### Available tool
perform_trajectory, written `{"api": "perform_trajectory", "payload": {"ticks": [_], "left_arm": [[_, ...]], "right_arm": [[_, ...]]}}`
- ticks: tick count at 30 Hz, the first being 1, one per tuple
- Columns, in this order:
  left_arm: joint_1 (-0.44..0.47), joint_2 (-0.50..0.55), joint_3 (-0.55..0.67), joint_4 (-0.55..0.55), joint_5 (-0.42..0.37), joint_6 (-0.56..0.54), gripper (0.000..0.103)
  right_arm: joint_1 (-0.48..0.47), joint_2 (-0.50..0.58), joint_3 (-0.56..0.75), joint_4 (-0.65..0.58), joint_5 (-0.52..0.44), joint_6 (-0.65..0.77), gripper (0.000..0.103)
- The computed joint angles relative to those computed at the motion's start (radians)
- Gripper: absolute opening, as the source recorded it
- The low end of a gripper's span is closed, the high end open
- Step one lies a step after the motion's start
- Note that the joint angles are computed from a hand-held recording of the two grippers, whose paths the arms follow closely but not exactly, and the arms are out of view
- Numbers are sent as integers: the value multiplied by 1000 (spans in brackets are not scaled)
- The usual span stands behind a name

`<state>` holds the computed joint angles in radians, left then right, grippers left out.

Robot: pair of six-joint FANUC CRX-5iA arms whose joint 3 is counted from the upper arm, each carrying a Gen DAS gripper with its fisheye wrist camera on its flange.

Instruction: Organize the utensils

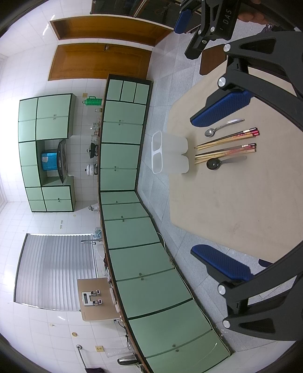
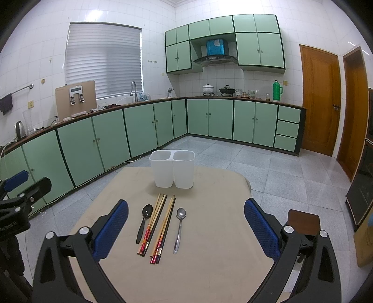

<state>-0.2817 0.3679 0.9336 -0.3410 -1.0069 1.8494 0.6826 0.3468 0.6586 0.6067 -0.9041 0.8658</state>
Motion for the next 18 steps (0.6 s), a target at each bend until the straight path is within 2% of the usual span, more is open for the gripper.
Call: {"api": "perform_trajectory", "payload": {"ticks": [18], "left_arm": [[5, -2, -4, 6, -2, -7, 98]], "right_arm": [[-6, -6, -16, -1, -2, -11, 97]]}}
